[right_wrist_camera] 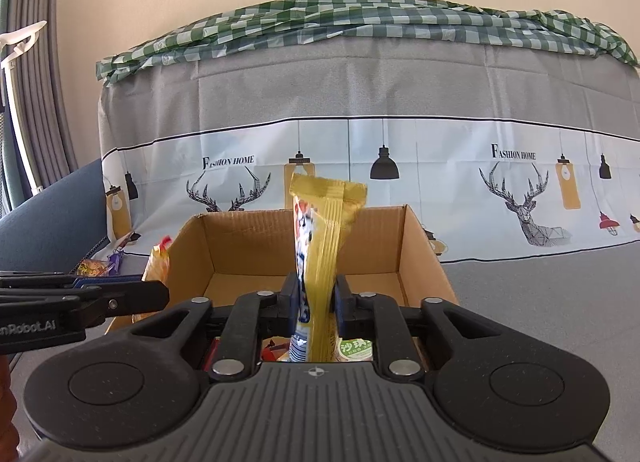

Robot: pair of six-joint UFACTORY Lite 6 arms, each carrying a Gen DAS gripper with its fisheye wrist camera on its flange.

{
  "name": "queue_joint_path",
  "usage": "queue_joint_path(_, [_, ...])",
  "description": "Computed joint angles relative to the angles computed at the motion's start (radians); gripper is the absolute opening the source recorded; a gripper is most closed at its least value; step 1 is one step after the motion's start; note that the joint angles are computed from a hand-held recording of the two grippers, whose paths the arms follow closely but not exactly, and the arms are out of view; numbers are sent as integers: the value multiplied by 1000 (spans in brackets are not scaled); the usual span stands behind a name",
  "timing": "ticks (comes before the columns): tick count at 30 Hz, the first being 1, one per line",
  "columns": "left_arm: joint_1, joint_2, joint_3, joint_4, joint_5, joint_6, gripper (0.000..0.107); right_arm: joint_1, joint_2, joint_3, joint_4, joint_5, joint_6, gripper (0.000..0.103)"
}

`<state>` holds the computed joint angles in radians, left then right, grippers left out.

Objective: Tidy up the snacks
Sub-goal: 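Open both tools to drop the candy and yellow bar into the box, then move both open tools back to the remaining snacks on the sofa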

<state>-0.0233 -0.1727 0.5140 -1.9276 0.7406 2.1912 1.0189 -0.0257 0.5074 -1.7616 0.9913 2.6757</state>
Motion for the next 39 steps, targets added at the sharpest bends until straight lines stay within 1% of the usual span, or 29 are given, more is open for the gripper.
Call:
queue_joint_path(2, [-6,-14,-10,-20,-3,23,41,9,11,7,21,23,-6,44])
queue_joint_path(8, [16,-11,-3,-10,5,1,40,11,24,16,41,35,-4,51])
queue_joint_path(12, [39,-18,-3,8,5,-1,37,12,45,37,49,39,5,52])
queue_joint_path(13, [46,-20,-2,14,5,-3,34,13,51,44,50,39,9,52])
queue_joint_path(17, [97,-21,5,48,12,-20,29,19,88,87,59,38,30,52])
queue_joint_path(23, [203,5,46,122,18,-83,29,48,173,191,74,47,53,52])
queue_joint_path(28, [288,39,91,179,6,-129,27,77,280,324,76,58,48,52])
queue_joint_path(31, [329,76,124,205,-8,-143,26,89,352,415,73,55,36,52])
queue_joint_path(33, [349,113,154,219,-24,-145,22,94,397,475,71,49,27,52])
queue_joint_path(35, [362,157,192,226,-40,-133,16,100,442,533,67,44,19,52])
queue_joint_path(39, [393,256,281,233,-69,-119,14,105,518,634,55,27,18,52])
